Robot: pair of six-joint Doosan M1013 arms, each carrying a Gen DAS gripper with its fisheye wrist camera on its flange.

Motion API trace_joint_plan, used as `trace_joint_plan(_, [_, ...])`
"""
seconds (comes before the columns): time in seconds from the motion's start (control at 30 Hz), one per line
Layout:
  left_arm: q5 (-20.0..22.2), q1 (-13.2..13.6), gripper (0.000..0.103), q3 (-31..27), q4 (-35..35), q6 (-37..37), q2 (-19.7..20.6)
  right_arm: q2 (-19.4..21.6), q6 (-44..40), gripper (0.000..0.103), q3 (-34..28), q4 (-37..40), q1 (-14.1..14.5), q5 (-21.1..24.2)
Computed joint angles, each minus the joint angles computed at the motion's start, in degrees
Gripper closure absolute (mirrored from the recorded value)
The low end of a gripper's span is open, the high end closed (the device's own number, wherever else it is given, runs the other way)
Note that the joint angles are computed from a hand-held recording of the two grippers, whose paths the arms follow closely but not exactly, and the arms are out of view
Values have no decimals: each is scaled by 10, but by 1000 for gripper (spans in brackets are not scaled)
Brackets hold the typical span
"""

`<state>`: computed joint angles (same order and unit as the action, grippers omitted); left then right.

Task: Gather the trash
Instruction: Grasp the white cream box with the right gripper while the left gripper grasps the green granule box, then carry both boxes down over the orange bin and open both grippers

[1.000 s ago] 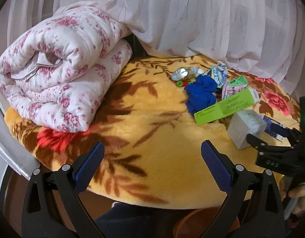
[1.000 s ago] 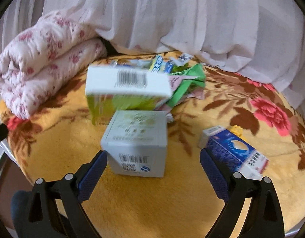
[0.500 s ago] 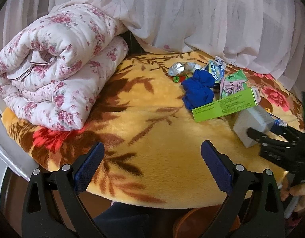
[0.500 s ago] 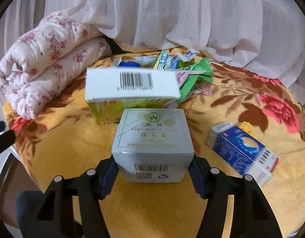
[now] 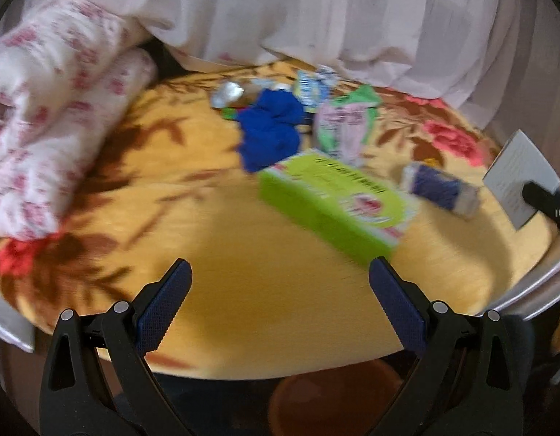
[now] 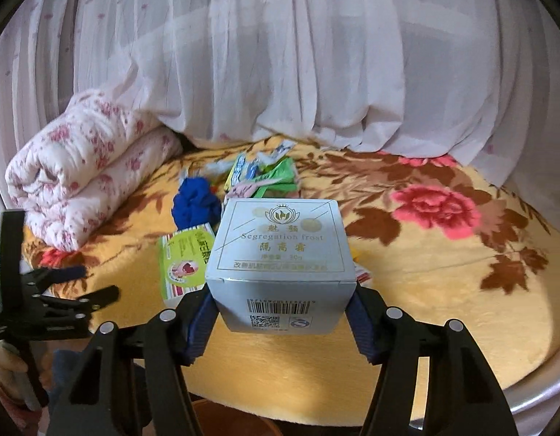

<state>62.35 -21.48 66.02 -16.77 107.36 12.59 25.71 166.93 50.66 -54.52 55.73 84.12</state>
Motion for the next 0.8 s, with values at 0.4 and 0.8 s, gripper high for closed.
trace_joint_plan(0.4, [153, -71, 8, -167, 75, -287, 103, -37, 47, 41, 66, -26, 14, -22])
trace_joint_plan(0.8, [321, -79, 8, -287, 104, -475, 198, -75, 102, 40, 139, -17, 7, -87])
